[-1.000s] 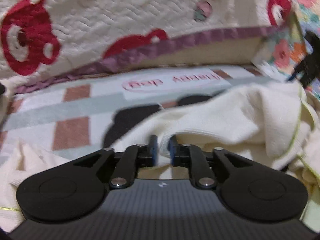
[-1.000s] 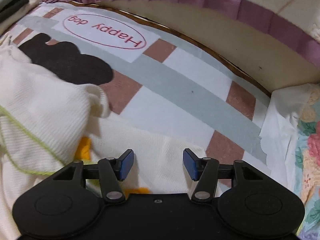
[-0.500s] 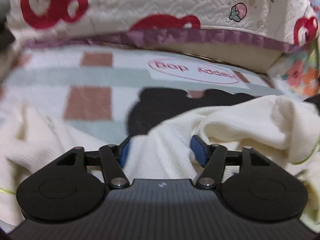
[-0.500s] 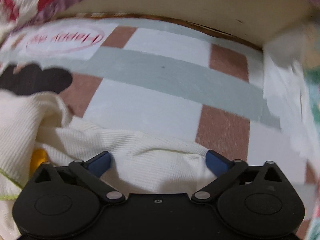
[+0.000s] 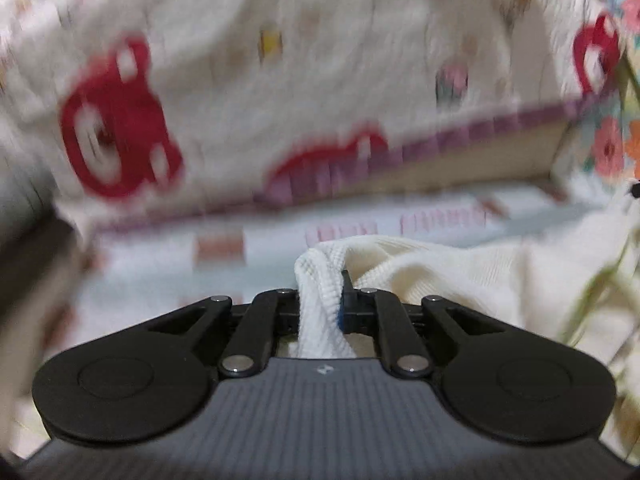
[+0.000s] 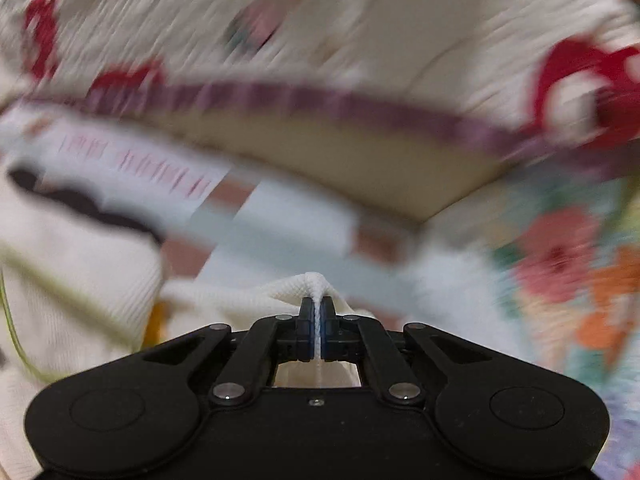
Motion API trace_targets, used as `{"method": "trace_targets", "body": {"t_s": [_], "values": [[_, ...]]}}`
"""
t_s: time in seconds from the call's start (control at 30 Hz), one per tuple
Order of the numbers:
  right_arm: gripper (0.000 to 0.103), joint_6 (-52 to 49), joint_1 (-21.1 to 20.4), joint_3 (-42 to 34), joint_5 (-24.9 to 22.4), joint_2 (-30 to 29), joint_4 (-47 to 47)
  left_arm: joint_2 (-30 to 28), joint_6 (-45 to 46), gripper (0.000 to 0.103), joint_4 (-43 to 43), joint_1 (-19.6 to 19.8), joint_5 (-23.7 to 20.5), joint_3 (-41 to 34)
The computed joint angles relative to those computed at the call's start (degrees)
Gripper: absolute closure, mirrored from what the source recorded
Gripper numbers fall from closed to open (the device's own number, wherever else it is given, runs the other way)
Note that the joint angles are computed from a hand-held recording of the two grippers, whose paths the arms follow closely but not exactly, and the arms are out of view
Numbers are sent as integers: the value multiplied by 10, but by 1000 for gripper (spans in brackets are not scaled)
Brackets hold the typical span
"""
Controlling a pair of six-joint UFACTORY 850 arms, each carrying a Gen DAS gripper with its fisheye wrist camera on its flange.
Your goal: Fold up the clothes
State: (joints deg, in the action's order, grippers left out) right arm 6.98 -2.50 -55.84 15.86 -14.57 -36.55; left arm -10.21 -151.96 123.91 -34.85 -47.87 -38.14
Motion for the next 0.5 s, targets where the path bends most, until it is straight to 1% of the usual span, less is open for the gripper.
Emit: {"method": "trace_targets", "body": {"t_s": [0.07,0.13,0.23,0.33,0.43,0.5], "values": [[100,-60,-10,33,45,48,85,28,20,94,-26,-27,-40,5],[100,-80,-18,63,83,97,131,54,40,94,-54,-56,-80,7],[100,-90,-33,102,119,172,146,100,89,95,-104,-104,-138,13],[100,-44,-54,122,133,238,111,158,136,95,-148,-148,-197,16],[100,29,-87,138,151,302,39,223,197,95,-179,-190,-253,16],[101,84,-113,146,169,340,-15,262,254,95,-188,-222,-297,11]]}}
